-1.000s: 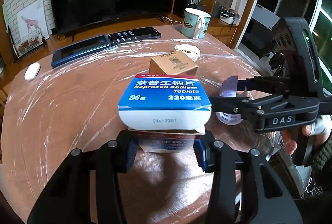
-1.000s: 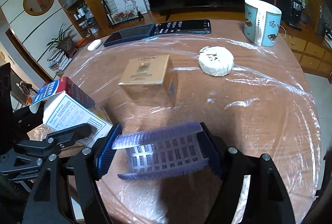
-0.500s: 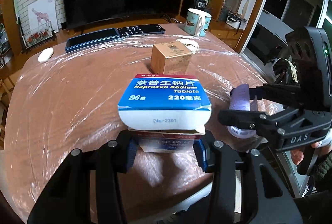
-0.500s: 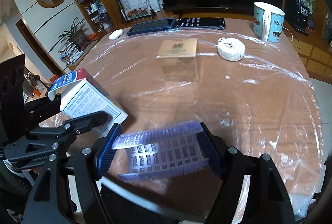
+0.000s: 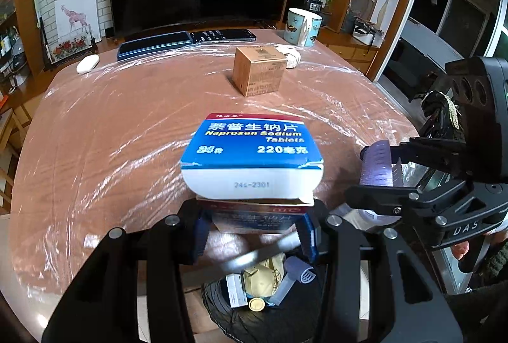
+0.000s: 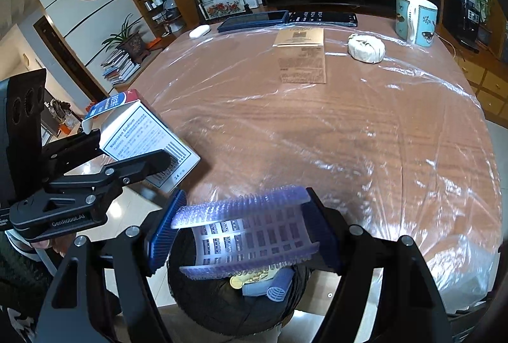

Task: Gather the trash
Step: 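Carry the Naproxen box and purple comb over the black bin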

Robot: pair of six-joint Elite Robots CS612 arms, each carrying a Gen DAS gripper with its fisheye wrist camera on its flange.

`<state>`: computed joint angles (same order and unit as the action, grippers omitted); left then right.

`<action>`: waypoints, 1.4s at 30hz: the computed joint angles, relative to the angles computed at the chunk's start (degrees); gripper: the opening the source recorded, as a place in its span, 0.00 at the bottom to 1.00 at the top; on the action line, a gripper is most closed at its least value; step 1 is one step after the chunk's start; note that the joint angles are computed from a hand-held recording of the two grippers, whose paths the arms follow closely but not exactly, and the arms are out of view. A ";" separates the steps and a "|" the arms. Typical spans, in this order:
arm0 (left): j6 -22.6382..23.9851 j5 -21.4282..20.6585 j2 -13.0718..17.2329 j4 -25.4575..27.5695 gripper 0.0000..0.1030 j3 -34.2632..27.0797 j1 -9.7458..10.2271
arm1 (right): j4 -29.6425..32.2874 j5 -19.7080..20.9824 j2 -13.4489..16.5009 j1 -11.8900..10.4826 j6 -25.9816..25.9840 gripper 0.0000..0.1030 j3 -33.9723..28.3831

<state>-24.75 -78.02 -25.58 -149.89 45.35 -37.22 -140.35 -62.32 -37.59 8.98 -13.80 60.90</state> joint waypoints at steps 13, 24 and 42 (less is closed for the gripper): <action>-0.99 2.24 -3.43 -1.91 0.46 6.71 -1.44 | 0.29 0.60 -3.02 0.14 -3.68 0.71 5.38; -2.43 3.35 -5.93 -3.76 0.46 11.83 -2.38 | 1.12 0.68 -4.68 0.38 -5.67 0.71 8.86; -4.00 3.00 -7.67 -3.69 0.46 15.92 -3.58 | 3.17 0.07 -4.99 0.57 -7.40 0.71 10.55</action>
